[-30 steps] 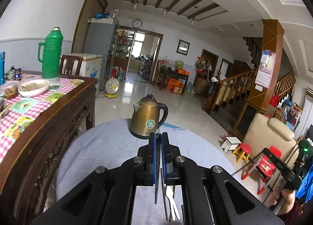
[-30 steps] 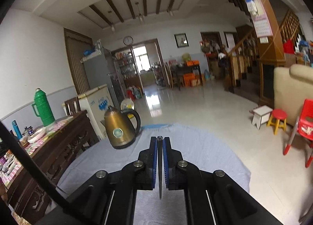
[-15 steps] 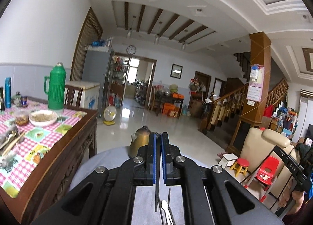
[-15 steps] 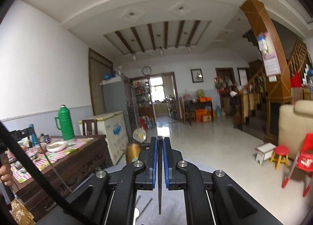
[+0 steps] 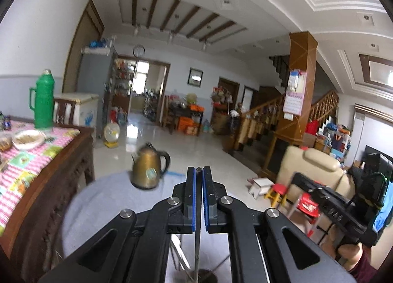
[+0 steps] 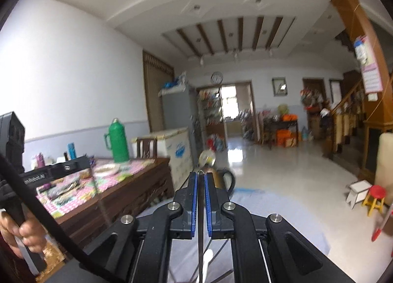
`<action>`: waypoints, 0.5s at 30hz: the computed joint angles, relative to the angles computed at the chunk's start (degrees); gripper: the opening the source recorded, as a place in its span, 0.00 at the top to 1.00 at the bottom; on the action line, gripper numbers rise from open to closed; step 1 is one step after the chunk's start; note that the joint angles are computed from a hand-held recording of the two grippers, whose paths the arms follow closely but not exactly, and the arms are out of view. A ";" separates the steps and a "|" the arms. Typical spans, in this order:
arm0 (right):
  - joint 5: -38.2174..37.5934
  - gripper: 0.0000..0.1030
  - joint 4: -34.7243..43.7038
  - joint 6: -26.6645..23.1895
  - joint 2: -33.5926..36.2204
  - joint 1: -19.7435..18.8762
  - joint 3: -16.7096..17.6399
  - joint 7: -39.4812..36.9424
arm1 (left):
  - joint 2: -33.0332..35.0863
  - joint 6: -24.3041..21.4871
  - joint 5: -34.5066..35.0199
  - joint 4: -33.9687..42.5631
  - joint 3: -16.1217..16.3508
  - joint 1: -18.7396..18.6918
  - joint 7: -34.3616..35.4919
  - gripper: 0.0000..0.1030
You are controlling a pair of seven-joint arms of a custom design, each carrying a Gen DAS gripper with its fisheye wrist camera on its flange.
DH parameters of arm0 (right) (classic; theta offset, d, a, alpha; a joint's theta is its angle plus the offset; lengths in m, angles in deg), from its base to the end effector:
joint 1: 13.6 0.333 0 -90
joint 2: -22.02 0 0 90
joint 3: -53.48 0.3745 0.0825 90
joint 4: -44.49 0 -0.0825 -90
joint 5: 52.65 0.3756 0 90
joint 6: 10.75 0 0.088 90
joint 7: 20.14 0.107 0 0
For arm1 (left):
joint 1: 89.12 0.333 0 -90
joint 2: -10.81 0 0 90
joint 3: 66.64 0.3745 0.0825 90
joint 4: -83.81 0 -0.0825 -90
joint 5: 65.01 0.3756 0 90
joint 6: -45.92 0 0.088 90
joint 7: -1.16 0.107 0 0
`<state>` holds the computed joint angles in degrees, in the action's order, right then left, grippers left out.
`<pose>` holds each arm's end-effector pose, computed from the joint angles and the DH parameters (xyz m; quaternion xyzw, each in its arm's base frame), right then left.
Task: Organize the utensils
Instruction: 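Open both tools over the holder cup to drop the utensils in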
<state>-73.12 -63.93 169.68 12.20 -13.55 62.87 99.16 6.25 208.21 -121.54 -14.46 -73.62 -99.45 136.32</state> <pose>0.5058 0.1277 0.8056 -0.5442 0.5256 -0.3914 0.5238 0.5491 -0.1307 0.7909 -0.4547 0.6398 -0.5732 0.2354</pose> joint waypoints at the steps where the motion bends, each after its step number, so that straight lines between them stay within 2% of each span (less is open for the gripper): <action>1: 0.92 0.94 -0.04 -0.19 0.66 1.14 -0.56 -0.91 | 0.63 -0.21 0.66 -0.19 -0.30 -0.10 -0.96 0.95; 3: 3.28 0.94 -0.15 -0.95 2.00 3.88 -2.06 -3.43 | 1.48 0.56 2.48 -1.01 -1.14 -0.21 -2.40 0.95; 5: 3.85 0.94 -0.59 -1.61 2.76 4.97 -2.51 -4.30 | 2.49 1.58 5.15 -1.90 -1.98 -0.31 -4.49 0.95; 10: 12.50 0.94 -3.34 -3.25 3.42 10.36 -6.54 -12.07 | 4.25 0.06 9.11 -3.76 -3.04 0.06 -9.77 0.95; 15: 19.77 0.94 -5.04 -6.35 3.95 12.42 -8.08 -17.51 | 5.99 -2.07 17.36 -4.68 -3.63 0.84 -18.25 0.95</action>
<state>-53.35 -68.97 163.32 16.15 -1.13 54.79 81.65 12.24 206.14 -104.18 -19.14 -77.25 -98.61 118.07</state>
